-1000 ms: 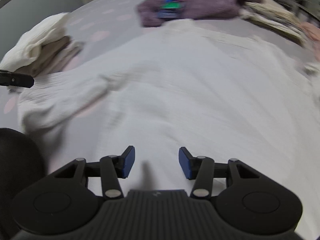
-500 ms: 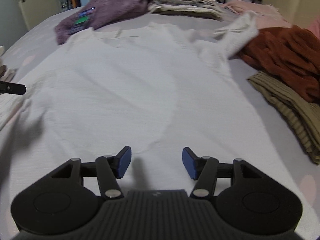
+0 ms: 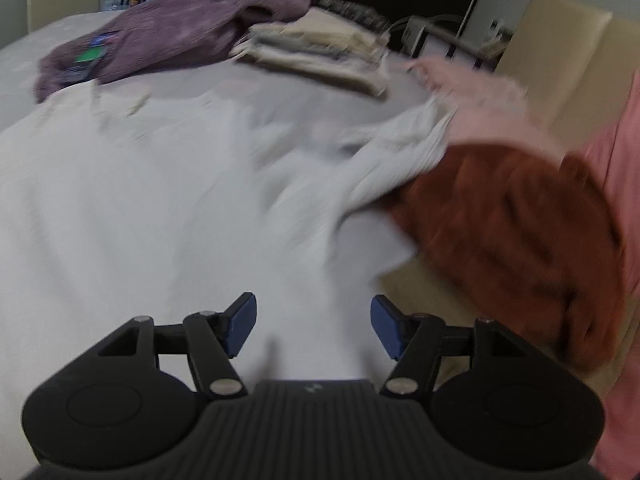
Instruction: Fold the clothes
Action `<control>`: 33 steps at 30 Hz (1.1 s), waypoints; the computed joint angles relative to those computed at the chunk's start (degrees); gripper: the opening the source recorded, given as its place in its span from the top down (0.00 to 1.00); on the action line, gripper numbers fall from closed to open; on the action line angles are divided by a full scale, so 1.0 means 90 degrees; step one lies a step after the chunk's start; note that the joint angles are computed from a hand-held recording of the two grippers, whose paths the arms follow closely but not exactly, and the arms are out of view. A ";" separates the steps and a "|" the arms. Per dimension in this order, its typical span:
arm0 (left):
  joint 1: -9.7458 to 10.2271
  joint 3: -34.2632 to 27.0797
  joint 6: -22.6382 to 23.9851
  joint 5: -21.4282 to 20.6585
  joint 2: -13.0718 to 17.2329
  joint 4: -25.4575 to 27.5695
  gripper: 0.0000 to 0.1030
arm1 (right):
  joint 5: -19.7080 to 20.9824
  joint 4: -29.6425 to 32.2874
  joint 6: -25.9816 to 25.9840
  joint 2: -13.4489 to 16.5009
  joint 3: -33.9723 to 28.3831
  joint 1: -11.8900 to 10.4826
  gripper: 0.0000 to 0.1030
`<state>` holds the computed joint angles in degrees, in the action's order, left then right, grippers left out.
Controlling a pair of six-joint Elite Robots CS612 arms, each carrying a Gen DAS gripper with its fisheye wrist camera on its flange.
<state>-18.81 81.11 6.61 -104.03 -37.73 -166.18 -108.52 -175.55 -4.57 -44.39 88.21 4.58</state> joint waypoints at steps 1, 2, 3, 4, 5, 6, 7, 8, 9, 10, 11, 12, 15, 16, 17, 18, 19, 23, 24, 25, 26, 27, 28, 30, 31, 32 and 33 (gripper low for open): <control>-0.0004 0.0003 0.0022 0.0003 0.0001 -0.0020 0.47 | -0.0127 -0.0057 -0.0111 0.0102 -0.0184 -0.0042 0.36; -0.0011 0.0005 0.0067 0.0019 -0.0001 -0.0022 0.46 | -0.0252 -0.0116 -0.0226 0.0208 -0.0375 -0.0084 0.36; -0.0020 0.0006 0.0114 0.0039 -0.0004 -0.0019 0.46 | -0.0331 -0.0147 -0.0360 0.0317 -0.0587 -0.0130 0.36; -0.0024 0.0003 0.0150 0.0045 -0.0005 -0.0005 0.44 | -0.0400 -0.0173 -0.0498 0.0429 -0.0810 -0.0175 0.36; -0.0021 -0.0010 0.0147 0.0022 0.0001 0.0015 0.44 | -0.0484 -0.0204 -0.0735 0.0576 -0.1085 -0.0219 0.36; -0.0012 -0.0024 0.0120 -0.0019 0.0009 0.0036 0.42 | -0.0561 -0.0185 -0.0986 0.0712 -0.1355 -0.0254 0.36; -0.0001 -0.0044 0.0083 -0.0064 0.0019 0.0060 0.42 | -0.0594 -0.0157 -0.1265 0.0842 -0.1611 -0.0288 0.36; 0.0015 -0.0072 0.0034 -0.0115 0.0031 0.0091 0.42 | -0.0617 -0.0126 -0.1549 0.0974 -0.1872 -0.0322 0.36; 0.0031 -0.0103 -0.0011 -0.0170 0.0043 0.0125 0.42 | -0.0561 -0.0141 -0.1875 0.1080 -0.2067 -0.0350 0.36; 0.0047 -0.0135 -0.0049 -0.0226 0.0056 0.0163 0.42 | -0.0488 -0.0156 -0.2205 0.1182 -0.2255 -0.0377 0.36; 0.0061 -0.0164 -0.0079 -0.0273 0.0066 0.0201 0.42 | -0.0220 -0.0134 -0.2710 0.1251 -0.2385 -0.0417 0.36; 0.0072 -0.0191 -0.0107 -0.0312 0.0077 0.0235 0.42 | 0.0080 -0.0074 -0.3235 0.1316 -0.2514 -0.0458 0.36; 0.0094 -0.0249 -0.0187 -0.0395 0.0106 0.0273 0.42 | -0.0022 0.0292 -0.5098 0.1619 -0.2964 -0.0400 0.36; 0.0098 -0.0259 -0.0201 -0.0414 0.0116 0.0271 0.42 | -0.0092 0.0449 -0.5470 0.1707 -0.3098 -0.0379 0.37; 0.0101 -0.0269 -0.0197 -0.0429 0.0126 0.0269 0.42 | -0.0233 0.0676 -0.5808 0.1816 -0.3276 -0.0357 0.38; 0.0105 -0.0279 -0.0183 -0.0449 0.0135 0.0267 0.42 | -0.0388 0.0870 -0.5975 0.1920 -0.3449 -0.0342 0.40; 0.0111 -0.0289 -0.0151 -0.0476 0.0146 0.0265 0.42 | -0.0579 0.1177 -0.5945 0.2021 -0.3658 -0.0332 0.50; 0.0149 -0.0367 -0.0134 -0.0620 0.0186 0.0354 0.42 | -0.0948 0.2259 -0.5318 0.2214 -0.4246 -0.0353 0.98; 0.0158 -0.0389 -0.0185 -0.0652 0.0197 0.0372 0.42 | -0.0907 0.2206 -0.5059 0.2192 -0.4270 -0.0371 0.98; 0.0164 -0.0408 -0.0222 -0.0672 0.0205 0.0388 0.42 | -0.0855 0.2065 -0.4790 0.2154 -0.4248 -0.0391 0.98; 0.0164 -0.0420 -0.0239 -0.0676 0.0210 0.0399 0.42 | -0.0768 0.1926 -0.4371 0.2063 -0.4178 -0.0423 0.98; 0.0165 -0.0433 -0.0256 -0.0680 0.0215 0.0411 0.42 | -0.0685 0.1790 -0.3926 0.1970 -0.4111 -0.0455 0.98; 0.0165 -0.0445 -0.0273 -0.0684 0.0219 0.0422 0.42 | -0.0581 0.1735 -0.3430 0.1846 -0.4008 -0.0492 0.98; 0.0163 -0.0447 -0.0263 -0.0679 0.0220 0.0419 0.42 | -0.0315 0.1595 -0.2451 0.1516 -0.3697 -0.0573 0.98; 0.0163 -0.0443 -0.0255 -0.0676 0.0219 0.0411 0.42 | -0.0184 0.1483 -0.2013 0.1342 -0.3522 -0.0611 0.98; 0.0163 -0.0441 -0.0257 -0.0676 0.0219 0.0404 0.42 | -0.0057 0.1368 -0.1668 0.1150 -0.3302 -0.0641 0.98; 0.0163 -0.0436 -0.0262 -0.0677 0.0217 0.0391 0.42 | 0.0061 0.1272 -0.1329 0.0942 -0.3055 -0.0669 0.98</control>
<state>-17.34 77.19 4.25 -110.12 -35.77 -162.66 -107.97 -164.10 -16.53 -35.91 60.71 -1.44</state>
